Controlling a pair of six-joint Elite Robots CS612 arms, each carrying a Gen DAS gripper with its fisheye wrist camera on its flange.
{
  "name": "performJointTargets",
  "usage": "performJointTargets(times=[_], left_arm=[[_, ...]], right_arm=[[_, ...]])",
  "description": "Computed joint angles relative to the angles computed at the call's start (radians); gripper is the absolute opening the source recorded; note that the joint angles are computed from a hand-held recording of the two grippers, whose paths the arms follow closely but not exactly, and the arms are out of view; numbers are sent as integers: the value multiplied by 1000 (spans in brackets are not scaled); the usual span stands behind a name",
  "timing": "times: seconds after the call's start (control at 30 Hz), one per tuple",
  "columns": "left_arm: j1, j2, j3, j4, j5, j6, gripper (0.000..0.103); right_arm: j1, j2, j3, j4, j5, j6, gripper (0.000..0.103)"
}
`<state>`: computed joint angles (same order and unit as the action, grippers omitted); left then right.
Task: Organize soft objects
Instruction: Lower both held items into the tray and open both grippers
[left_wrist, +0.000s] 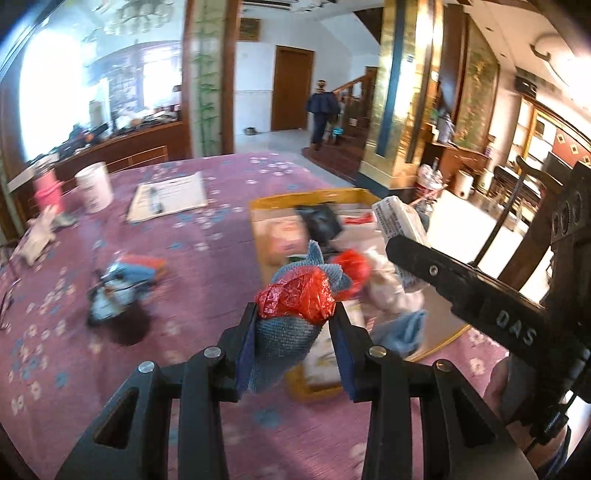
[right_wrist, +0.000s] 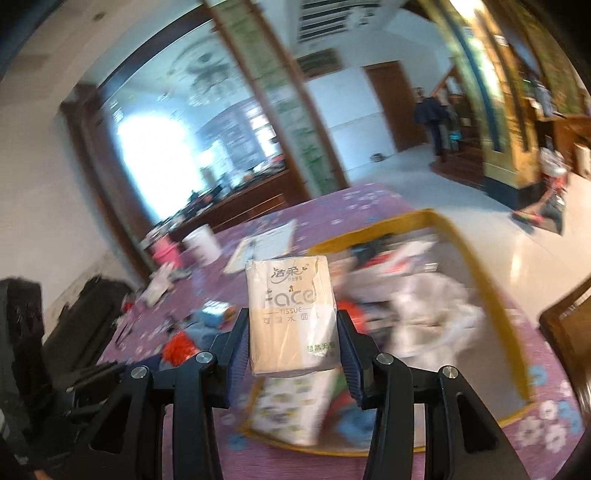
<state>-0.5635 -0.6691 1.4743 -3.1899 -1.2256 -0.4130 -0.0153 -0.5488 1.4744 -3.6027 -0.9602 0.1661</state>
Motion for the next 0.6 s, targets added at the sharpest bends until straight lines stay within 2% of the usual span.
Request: performJointTargets(times=[0.17, 0.33, 0.4, 0.53, 0.6], left_arm=[[-14, 53, -94, 44, -24, 20, 37], [-21, 120, -208, 136, -48, 8, 37], [-25, 135, -225, 139, -25, 16, 37], [-37, 156, -235, 108, 60, 64, 37], [-38, 162, -240, 111, 66, 72, 37]], right_arm=[[-23, 14, -29, 31, -84, 25, 48], [-37, 40, -66, 75, -94, 49, 48], [-38, 53, -80, 76, -100, 51, 48], [-42, 73, -115, 109, -54, 82, 48], [-40, 71, -117, 119, -61, 75, 49]])
